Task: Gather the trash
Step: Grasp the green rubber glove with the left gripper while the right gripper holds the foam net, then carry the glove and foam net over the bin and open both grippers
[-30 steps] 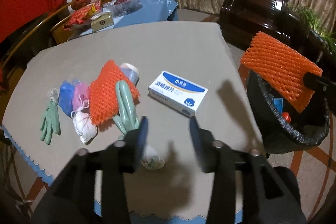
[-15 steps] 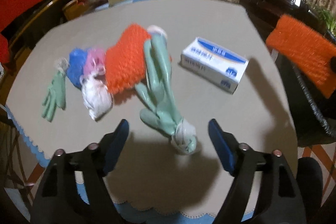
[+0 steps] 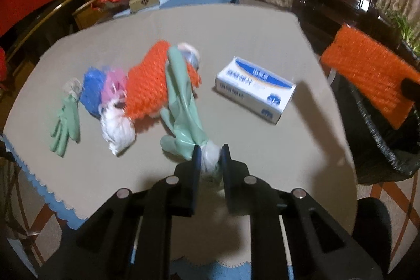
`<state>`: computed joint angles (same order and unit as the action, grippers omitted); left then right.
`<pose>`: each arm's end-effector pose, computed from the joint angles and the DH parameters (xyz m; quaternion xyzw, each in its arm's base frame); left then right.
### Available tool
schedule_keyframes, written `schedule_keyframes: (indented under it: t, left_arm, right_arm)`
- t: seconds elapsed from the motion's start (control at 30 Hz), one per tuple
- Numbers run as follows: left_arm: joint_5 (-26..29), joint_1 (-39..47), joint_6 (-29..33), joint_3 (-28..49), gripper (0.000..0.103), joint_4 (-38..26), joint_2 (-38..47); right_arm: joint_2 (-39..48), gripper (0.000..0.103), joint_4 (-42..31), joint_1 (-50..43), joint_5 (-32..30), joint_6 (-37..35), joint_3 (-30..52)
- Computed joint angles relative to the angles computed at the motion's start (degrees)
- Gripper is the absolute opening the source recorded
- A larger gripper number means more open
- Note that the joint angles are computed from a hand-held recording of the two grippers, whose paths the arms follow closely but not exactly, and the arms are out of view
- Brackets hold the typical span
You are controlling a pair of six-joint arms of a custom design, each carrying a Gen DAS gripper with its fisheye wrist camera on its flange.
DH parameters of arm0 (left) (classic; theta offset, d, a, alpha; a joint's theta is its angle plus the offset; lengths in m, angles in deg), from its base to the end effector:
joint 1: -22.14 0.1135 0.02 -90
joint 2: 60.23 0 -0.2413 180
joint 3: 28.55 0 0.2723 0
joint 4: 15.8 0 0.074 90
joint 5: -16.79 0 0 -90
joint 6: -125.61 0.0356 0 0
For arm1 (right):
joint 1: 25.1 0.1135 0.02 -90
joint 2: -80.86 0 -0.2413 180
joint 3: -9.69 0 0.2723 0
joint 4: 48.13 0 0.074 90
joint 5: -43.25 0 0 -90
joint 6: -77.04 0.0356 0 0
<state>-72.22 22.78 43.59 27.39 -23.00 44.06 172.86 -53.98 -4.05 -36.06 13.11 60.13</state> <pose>0.3225 0.0030 0.0535 0.0637 0.9530 0.0140 0.2959 0.2879 0.1037 0.0938 0.0744 0.9253 0.0650 0.3661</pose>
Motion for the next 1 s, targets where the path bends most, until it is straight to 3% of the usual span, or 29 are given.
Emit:
schedule_keyframes:
  t: [0.53,0.8,1.0]
  left_arm:
    - [-1.73,-7.49,-3.8,-2.9,0.012,-7.85,-18.65]
    - [-4.58,-18.06,-8.0,1.48,0.011,-9.56,-18.29]
    - [-7.29,-27.84,-11.07,6.88,0.011,-9.04,-12.5]
  right_arm:
    - [-14.35,0.01,-3.65,-2.35,1.83,-1.44,-6.33]
    - [-21.78,0.01,-5.63,-10.5,0.2,-5.52,-10.48]
    - [-24.03,0.01,-5.26,-20.6,-3.97,-10.15,-13.15]
